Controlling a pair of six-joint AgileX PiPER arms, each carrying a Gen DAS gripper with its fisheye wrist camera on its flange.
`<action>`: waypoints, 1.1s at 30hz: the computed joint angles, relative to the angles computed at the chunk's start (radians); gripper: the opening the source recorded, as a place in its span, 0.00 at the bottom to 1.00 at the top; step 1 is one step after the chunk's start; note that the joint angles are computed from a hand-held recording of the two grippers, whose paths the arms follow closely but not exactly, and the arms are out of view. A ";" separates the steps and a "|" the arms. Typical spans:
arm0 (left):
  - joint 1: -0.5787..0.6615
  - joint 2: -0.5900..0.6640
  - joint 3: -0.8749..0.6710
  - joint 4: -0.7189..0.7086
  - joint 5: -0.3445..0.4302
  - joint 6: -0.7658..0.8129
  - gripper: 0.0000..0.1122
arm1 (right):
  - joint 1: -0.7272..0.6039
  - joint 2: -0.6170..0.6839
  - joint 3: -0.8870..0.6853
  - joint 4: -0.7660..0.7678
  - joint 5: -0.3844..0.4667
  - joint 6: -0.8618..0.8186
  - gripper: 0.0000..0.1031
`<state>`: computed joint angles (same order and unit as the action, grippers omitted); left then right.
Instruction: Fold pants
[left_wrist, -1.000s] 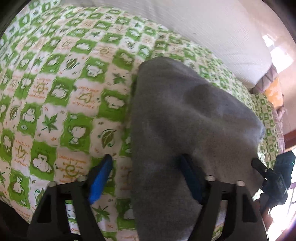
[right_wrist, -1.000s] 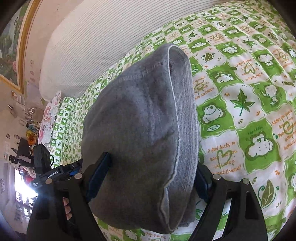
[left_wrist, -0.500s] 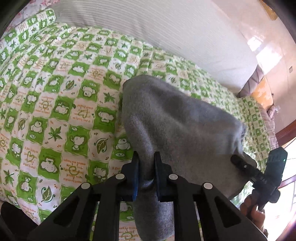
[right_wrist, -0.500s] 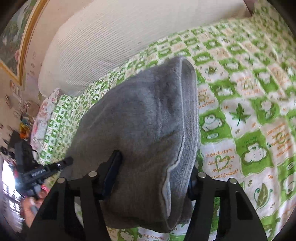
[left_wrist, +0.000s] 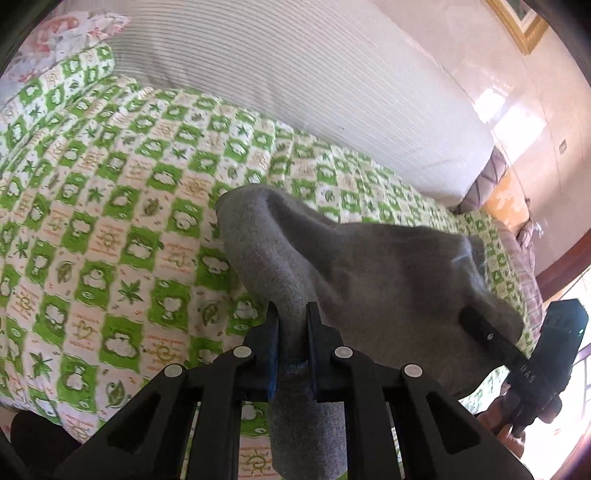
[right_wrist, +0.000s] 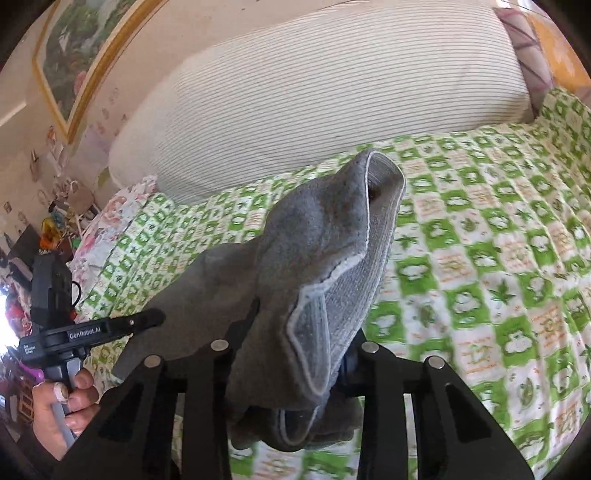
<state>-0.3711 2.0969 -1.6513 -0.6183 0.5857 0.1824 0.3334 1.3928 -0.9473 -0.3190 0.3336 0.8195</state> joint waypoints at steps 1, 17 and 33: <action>0.005 0.000 -0.002 -0.001 0.001 0.003 0.10 | 0.004 0.015 -0.018 0.024 0.007 -0.024 0.33; 0.038 -0.026 0.039 -0.050 -0.023 0.074 0.10 | -0.015 0.074 -0.072 0.165 0.040 -0.133 0.32; 0.129 0.156 -0.338 0.256 0.099 -0.167 0.10 | 0.033 0.391 -0.450 0.212 0.000 -0.232 0.32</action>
